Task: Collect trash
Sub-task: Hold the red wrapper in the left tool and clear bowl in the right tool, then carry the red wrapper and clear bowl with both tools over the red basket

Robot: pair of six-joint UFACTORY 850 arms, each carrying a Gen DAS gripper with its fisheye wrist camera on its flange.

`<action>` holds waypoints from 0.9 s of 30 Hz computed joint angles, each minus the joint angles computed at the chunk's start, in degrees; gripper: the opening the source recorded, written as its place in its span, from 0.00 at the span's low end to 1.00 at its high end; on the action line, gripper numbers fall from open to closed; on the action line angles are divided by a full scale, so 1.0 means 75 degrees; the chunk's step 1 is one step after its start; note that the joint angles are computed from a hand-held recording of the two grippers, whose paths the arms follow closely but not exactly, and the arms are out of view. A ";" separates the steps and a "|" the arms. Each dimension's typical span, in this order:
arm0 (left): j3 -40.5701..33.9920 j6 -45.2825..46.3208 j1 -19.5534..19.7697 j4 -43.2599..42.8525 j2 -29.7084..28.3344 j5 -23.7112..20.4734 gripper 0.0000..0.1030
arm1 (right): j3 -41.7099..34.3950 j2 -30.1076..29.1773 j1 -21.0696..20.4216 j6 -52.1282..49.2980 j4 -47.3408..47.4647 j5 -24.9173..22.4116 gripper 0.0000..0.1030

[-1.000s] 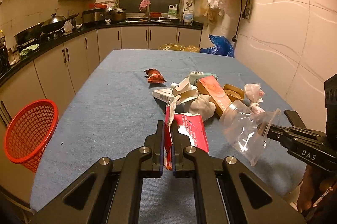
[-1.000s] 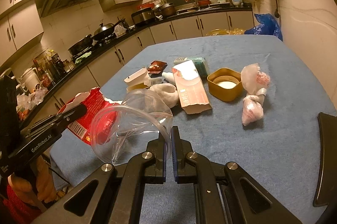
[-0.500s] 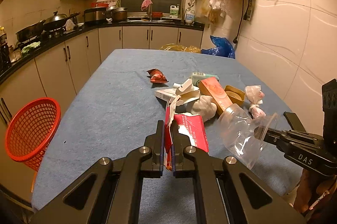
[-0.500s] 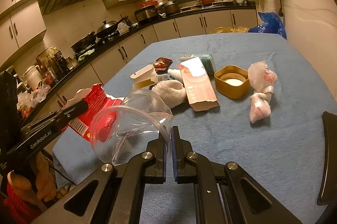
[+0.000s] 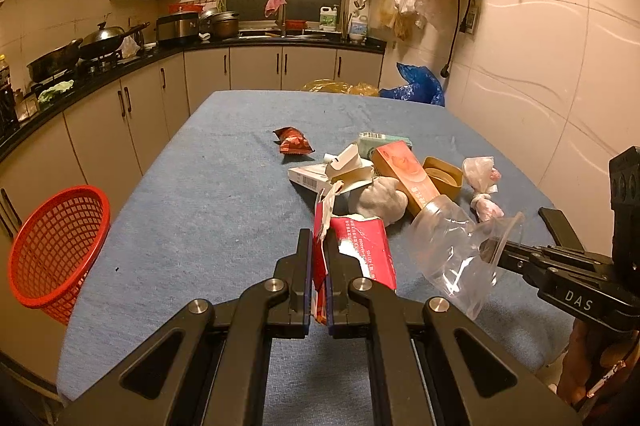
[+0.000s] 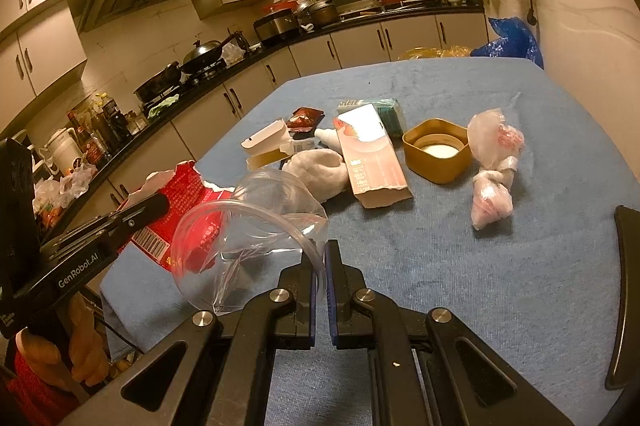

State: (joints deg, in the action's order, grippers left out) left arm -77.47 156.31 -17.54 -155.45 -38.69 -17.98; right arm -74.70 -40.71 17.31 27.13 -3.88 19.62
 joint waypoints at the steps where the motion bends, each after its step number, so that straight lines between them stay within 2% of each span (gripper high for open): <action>1: -0.0008 0.0015 -0.0002 -0.0022 -0.0014 -0.0010 0.04 | 0.0014 0.0004 -0.0005 0.0014 -0.0005 0.0029 0.05; 15: -0.0003 -0.0027 -0.0020 -0.0024 -0.0022 -0.0030 0.04 | 0.0149 0.0087 -0.0045 0.0085 -0.0030 0.0131 0.05; 27: -0.0117 -0.0394 0.0090 0.0238 -0.0088 -0.0023 0.04 | -0.0147 -0.0024 0.0017 0.0152 -0.0236 -0.0039 0.05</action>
